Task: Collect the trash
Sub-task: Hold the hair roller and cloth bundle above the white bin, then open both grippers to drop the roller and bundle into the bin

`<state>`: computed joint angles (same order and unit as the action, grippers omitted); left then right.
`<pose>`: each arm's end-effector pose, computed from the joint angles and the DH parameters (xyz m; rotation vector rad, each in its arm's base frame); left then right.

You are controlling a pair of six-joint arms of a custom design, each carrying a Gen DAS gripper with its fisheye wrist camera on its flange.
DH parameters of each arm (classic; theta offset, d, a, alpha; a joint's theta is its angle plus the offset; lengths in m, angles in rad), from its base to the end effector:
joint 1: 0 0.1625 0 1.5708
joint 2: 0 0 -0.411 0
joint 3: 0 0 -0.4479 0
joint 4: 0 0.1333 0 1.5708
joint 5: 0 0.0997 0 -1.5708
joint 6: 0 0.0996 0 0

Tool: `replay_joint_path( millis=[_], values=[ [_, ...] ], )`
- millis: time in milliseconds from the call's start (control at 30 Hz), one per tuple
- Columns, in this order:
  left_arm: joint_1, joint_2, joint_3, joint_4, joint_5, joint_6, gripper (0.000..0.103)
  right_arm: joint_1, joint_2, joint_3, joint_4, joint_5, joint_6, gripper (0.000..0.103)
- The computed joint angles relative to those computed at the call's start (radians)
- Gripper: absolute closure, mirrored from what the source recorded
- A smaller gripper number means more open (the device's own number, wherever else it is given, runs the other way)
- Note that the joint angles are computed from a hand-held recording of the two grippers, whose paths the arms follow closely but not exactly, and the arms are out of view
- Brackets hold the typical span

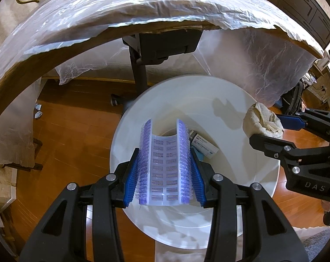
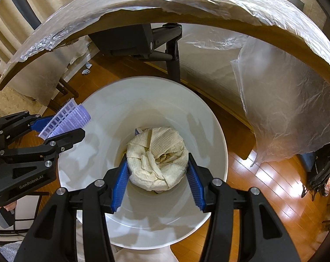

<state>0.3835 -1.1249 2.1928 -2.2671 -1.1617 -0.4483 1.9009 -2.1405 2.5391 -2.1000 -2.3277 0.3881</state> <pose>-0.3552 -0.3298 0.0195 1.0317 2.3836 -0.0592 0.1584 -0.2622 0.2759 -0.1338 -2.4297 0.4888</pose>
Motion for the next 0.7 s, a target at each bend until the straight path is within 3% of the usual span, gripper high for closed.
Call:
replay_joint_path(
  millis=[700],
  values=[
    [0.002,0.003,-0.001,-0.011,-0.001,0.013,0.058,-0.002,-0.012,0.002,0.004,0.0,-0.002,0.053]
  ],
)
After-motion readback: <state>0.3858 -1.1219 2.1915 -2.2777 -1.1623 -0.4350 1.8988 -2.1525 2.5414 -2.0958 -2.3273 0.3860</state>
